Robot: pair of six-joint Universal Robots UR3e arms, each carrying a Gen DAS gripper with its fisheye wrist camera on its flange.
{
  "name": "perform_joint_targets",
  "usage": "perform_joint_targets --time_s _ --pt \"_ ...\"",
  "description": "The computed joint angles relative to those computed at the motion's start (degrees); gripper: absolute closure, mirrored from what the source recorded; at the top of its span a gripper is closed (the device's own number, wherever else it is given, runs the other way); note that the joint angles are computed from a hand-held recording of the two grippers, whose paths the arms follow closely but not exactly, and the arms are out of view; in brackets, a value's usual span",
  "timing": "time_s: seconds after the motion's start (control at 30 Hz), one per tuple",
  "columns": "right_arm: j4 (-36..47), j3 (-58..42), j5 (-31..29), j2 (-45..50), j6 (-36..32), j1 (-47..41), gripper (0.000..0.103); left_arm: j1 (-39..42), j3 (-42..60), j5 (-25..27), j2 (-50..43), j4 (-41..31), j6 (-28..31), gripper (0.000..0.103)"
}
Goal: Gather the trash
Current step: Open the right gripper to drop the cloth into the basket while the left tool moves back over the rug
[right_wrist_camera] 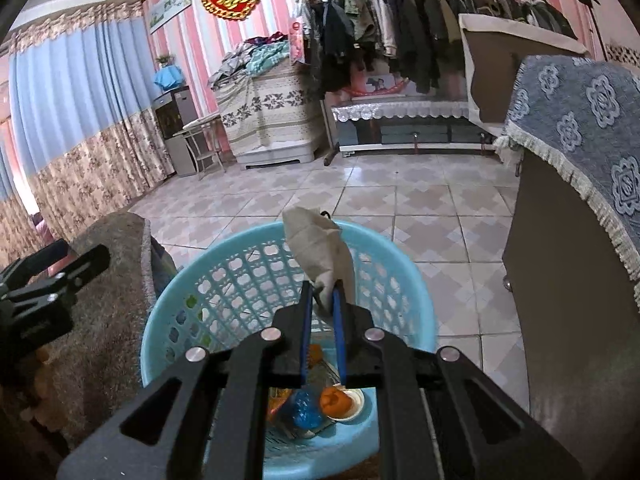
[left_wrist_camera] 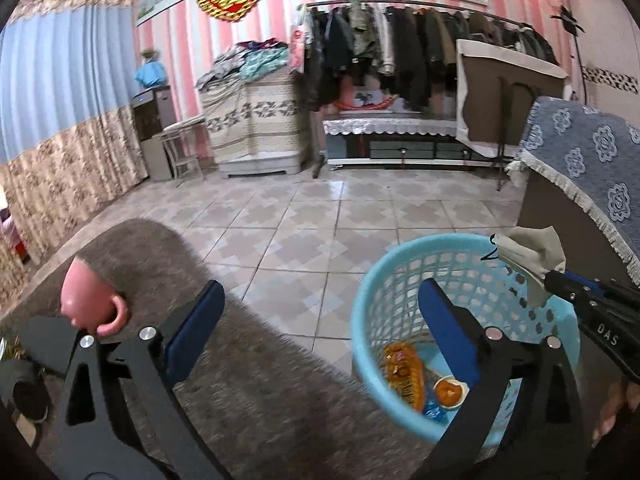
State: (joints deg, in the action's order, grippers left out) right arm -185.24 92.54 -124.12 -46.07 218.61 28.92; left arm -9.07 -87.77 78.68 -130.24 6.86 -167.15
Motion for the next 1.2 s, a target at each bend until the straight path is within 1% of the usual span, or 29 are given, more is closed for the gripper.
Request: perform_joint_targets --time_s 0.03,0.07,0.1,0.13,0.17,0.23,0.27,0.33,0.4,0.47,0.6,0.8,0.87,0.93,1.03,1.2 --pt "0.8 -1.0 0.0 0.6 -0.2 0.2 0.089 0.7 -0.7 -0.2 0.4 0.2 -0.1 0.009" --pt "2.0 -2.4 -0.1 1.3 -0.4 0.4 0.075 1.1 -1.1 -0.1 0.7 0.2 -0.3 0.008" --pt "2.7 -3.2 -0.6 1.7 -0.6 0.7 0.053 1.8 -1.9 0.0 1.2 0.2 -0.5 0.008" --pt "3.4 -4.2 -1.7 2.3 -0.7 1.2 0.045 2.2 -2.2 0.0 1.5 0.0 -0.6 0.008" --pt "4.5 -5.3 -3.0 2.8 -1.0 1.8 0.040 2.6 -2.5 -0.2 1.7 -0.1 -0.7 0.008" --pt "5.8 -6.1 -3.4 2.8 -1.1 2.1 0.040 3.9 -4.3 -0.7 2.8 0.6 -0.9 0.008" --pt "6.1 -6.3 -3.8 2.8 -0.9 2.3 0.037 4.6 -5.4 -1.0 3.5 0.9 -0.9 0.008" --pt "6.5 -6.7 -4.8 2.8 -0.7 2.9 0.030 5.5 -8.1 -1.2 4.8 2.4 -0.5 0.008" --pt "7.3 -7.7 -6.6 3.0 -0.5 3.6 0.019 6.5 -10.3 -1.1 6.3 3.2 -0.2 0.008" --pt "8.4 -8.9 -8.2 3.3 -0.7 4.4 0.015 8.2 -13.2 -2.0 8.2 4.3 -0.2 0.007" --pt "11.6 -12.9 -10.0 4.8 -1.6 6.1 0.011 11.3 -18.4 -3.7 12.1 5.9 -0.1 0.007" --pt "13.4 -16.9 -10.6 6.4 -2.3 8.0 0.010 16.5 -27.3 -6.0 18.3 9.1 1.7 0.006" --pt "13.6 -17.6 -10.5 6.7 -2.6 8.4 0.010 18.4 -30.2 -7.1 20.2 9.7 2.2 0.006" --pt "15.0 -20.4 -11.1 8.2 -3.5 9.6 0.010 21.1 -33.6 -8.8 22.3 10.0 2.6 0.006" --pt "18.3 -23.7 -11.7 9.7 -4.4 11.0 0.010 25.1 -38.3 -10.8 24.6 11.2 4.1 0.006" --pt "18.2 -27.4 -10.2 11.1 -5.7 12.9 0.010 32.3 -45.9 -13.6 28.5 14.3 7.7 0.006"
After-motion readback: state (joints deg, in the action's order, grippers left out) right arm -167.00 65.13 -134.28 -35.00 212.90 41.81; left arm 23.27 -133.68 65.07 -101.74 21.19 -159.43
